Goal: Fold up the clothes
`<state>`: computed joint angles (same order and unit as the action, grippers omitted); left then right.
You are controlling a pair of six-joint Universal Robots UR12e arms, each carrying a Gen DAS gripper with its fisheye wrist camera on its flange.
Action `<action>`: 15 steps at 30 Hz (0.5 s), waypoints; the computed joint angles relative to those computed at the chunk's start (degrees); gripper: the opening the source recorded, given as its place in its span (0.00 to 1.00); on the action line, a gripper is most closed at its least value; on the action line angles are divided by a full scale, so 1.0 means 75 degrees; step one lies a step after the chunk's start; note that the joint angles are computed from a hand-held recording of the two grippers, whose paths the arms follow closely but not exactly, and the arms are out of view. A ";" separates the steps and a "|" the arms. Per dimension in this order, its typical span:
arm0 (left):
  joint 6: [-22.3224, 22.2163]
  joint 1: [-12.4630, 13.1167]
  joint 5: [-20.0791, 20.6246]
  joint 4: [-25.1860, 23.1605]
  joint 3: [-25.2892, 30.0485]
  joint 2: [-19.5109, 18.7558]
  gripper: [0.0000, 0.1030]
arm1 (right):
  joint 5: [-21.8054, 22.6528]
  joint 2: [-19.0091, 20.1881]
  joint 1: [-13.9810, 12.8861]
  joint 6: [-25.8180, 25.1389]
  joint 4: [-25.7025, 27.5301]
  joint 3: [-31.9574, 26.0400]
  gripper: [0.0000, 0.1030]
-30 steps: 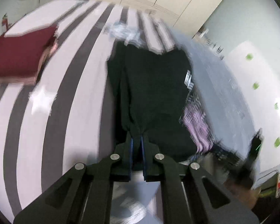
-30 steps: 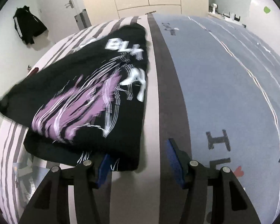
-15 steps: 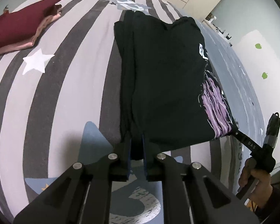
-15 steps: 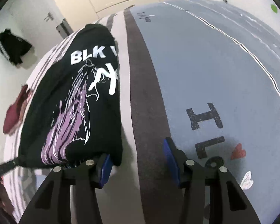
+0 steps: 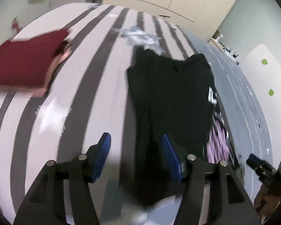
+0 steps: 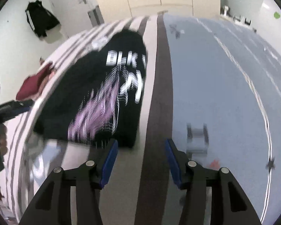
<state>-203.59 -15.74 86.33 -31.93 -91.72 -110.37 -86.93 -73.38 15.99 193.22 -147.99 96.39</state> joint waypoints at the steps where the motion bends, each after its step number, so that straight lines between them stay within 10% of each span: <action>1: 0.0128 -0.0001 0.0039 -0.0038 0.0321 -0.0256 0.53 | 0.0008 0.0161 -0.0030 0.0077 -0.0117 -0.0163 0.47; 11: 0.0769 0.0233 -0.0298 -0.0587 0.2713 -0.2025 0.53 | 0.0238 0.2424 -0.0211 0.0385 -0.0200 -0.2922 0.47; 15: 0.1486 0.0222 -0.0494 -0.0871 0.3136 -0.2380 0.37 | 0.0189 0.2929 -0.0218 0.0298 -0.0052 -0.3604 0.47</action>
<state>-192.45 -14.08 82.63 -38.47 -68.20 -128.22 -85.52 -51.41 14.35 195.45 -148.39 69.36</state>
